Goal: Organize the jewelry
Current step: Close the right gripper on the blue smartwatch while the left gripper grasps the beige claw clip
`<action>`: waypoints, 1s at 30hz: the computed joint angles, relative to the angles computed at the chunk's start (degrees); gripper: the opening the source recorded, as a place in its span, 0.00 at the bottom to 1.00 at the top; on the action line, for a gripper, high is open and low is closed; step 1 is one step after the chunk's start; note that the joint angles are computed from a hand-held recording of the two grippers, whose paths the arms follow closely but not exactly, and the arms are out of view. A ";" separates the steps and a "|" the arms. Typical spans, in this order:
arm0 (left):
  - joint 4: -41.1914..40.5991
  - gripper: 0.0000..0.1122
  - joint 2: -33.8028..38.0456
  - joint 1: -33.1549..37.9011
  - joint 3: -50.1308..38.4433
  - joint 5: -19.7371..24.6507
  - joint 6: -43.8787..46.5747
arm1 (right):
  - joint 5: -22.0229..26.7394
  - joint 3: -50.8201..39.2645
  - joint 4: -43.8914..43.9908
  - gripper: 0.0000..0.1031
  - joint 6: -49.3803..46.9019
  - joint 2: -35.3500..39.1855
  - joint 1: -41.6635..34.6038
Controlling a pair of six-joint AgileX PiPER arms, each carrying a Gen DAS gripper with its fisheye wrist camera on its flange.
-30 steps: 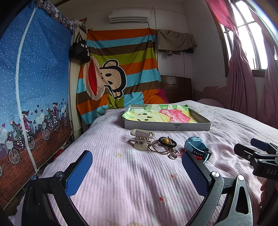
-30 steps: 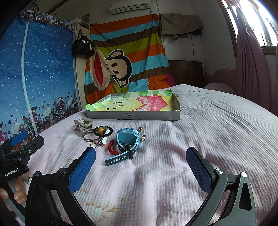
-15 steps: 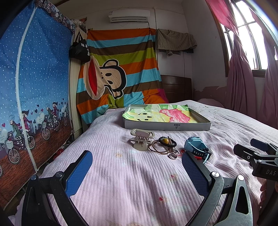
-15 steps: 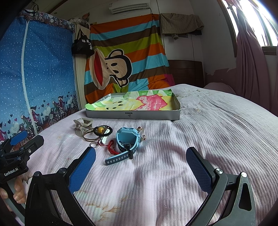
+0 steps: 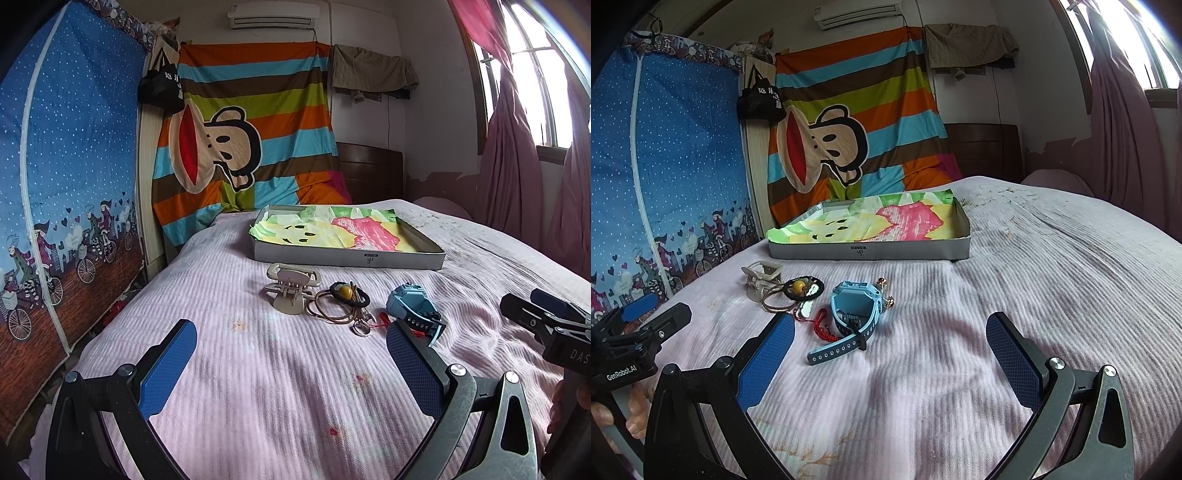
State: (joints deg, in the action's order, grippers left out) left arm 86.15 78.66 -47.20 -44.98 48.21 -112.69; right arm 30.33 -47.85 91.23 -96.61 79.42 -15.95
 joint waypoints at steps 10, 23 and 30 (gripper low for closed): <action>-11.04 0.92 2.98 9.98 -8.42 -11.73 13.96 | 2.57 -9.22 -7.26 0.97 9.39 6.91 0.81; -36.50 0.82 11.97 20.77 -23.32 -18.50 46.72 | 6.42 -29.30 -29.30 0.62 27.77 22.82 7.59; -50.33 0.70 17.89 24.54 -29.95 -17.78 61.76 | 11.83 -36.67 -33.21 0.42 30.32 29.16 8.71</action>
State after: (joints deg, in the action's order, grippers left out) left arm 35.82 96.55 -22.66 -74.93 30.42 -50.94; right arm 42.16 -84.53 58.02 -66.29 108.58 -7.24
